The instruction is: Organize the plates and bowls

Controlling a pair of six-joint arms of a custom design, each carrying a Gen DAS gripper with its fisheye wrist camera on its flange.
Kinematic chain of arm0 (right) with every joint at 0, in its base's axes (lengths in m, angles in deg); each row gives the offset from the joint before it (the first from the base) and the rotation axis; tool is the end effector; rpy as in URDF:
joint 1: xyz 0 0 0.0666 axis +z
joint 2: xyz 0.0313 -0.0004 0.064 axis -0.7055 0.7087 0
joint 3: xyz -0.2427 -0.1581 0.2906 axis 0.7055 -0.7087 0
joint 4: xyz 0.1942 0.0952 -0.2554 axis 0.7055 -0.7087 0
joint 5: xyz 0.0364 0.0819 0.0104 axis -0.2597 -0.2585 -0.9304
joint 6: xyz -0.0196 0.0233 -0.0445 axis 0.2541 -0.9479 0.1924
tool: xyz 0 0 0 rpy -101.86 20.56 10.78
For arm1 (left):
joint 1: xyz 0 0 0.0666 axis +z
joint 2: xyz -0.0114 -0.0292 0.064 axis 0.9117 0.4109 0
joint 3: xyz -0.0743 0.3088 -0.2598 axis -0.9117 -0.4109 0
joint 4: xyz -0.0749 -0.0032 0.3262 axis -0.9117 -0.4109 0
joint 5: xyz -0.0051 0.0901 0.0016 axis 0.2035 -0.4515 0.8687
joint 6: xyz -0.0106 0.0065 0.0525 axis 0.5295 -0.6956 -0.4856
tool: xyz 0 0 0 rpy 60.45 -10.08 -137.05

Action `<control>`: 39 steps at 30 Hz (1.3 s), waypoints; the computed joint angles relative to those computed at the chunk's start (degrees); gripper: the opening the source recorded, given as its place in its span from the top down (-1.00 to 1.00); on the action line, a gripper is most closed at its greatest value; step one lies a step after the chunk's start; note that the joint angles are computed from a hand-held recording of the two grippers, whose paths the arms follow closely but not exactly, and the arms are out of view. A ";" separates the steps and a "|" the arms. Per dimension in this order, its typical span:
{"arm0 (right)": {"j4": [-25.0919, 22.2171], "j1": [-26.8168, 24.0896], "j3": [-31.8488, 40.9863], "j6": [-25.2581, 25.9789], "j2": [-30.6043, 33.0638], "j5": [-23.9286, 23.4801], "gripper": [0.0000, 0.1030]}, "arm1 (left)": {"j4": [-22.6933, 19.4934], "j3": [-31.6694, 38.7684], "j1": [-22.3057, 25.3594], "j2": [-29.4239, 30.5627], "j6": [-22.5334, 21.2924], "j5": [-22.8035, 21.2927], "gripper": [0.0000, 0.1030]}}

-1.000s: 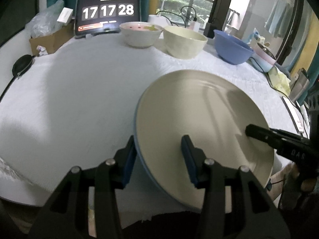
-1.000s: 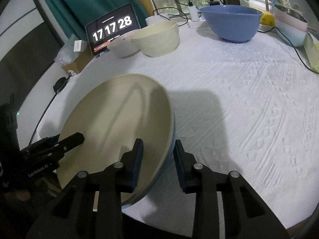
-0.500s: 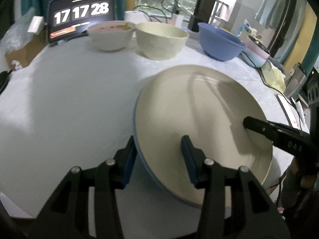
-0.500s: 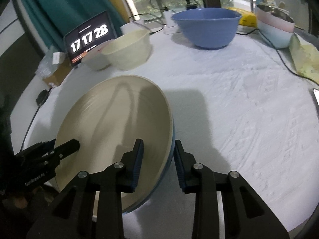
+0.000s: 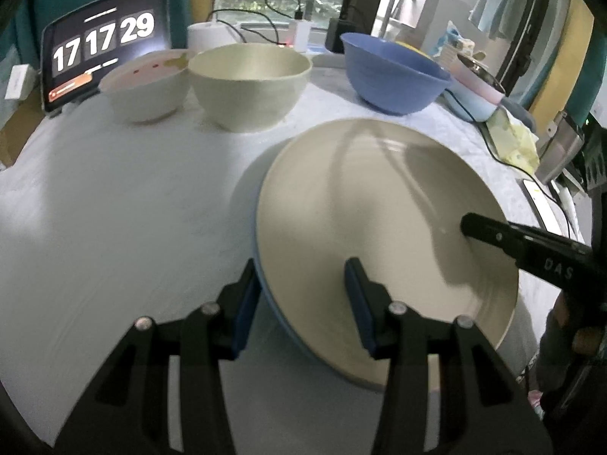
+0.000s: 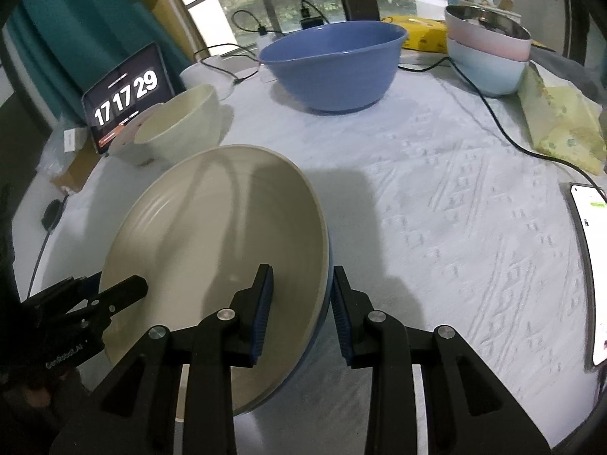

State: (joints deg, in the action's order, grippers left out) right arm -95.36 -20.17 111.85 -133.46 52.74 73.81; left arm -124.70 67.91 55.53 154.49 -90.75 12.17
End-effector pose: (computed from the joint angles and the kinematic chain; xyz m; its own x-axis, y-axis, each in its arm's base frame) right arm 0.4252 0.1847 0.4852 -0.7309 0.4256 -0.5335 0.3616 0.9045 0.2261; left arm 0.5557 -0.1150 0.4534 -0.7018 0.4252 -0.5715 0.6105 0.7724 -0.1750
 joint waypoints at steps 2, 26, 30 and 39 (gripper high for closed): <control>0.19 -0.55 -0.48 0.02 -0.19 -0.37 0.36 | 0.33 0.24 -0.42 0.15 0.12 -0.40 0.11; -2.23 -1.82 2.61 1.47 -0.37 2.23 0.35 | 1.84 5.77 -0.96 -0.45 1.95 -4.97 0.06; -2.44 -2.28 3.55 2.31 -0.52 2.72 0.35 | 0.98 8.18 -1.57 0.37 2.05 -5.03 0.06; -3.13 -3.98 6.47 5.15 0.26 2.89 0.33 | -1.94 17.62 -3.36 4.46 4.41 -4.72 -0.23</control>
